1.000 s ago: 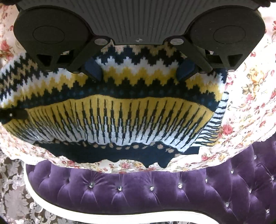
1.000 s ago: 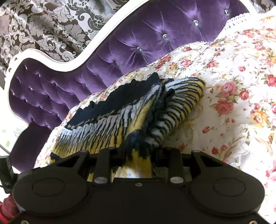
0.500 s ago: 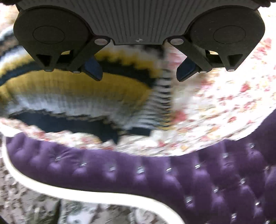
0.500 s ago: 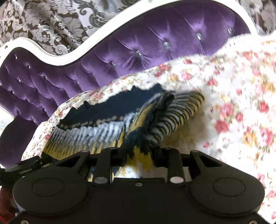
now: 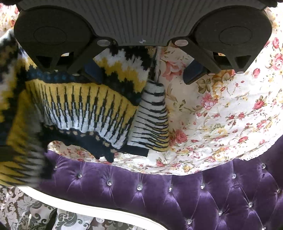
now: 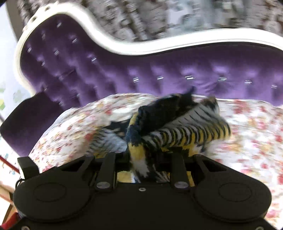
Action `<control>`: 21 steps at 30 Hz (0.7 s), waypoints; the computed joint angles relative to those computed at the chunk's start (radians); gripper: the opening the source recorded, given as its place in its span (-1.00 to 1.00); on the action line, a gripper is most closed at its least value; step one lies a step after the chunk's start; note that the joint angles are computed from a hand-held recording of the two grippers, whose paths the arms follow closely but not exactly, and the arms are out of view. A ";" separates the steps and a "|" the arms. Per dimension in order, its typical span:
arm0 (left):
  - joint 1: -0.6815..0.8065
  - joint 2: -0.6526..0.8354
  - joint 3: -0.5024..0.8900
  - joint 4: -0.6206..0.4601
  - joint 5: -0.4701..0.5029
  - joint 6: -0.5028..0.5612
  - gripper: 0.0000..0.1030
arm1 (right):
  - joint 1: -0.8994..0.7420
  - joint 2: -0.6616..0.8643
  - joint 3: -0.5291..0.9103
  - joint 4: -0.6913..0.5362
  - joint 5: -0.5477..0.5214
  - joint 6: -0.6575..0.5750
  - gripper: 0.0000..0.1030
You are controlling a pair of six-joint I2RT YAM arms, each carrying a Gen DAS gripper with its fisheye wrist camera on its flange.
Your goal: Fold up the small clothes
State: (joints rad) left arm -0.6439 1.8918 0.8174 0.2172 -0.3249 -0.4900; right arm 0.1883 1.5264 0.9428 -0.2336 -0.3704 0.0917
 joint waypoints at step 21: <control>0.105 -0.324 -0.347 0.072 0.152 0.020 0.83 | 0.267 0.145 -0.043 0.232 -0.020 0.112 0.13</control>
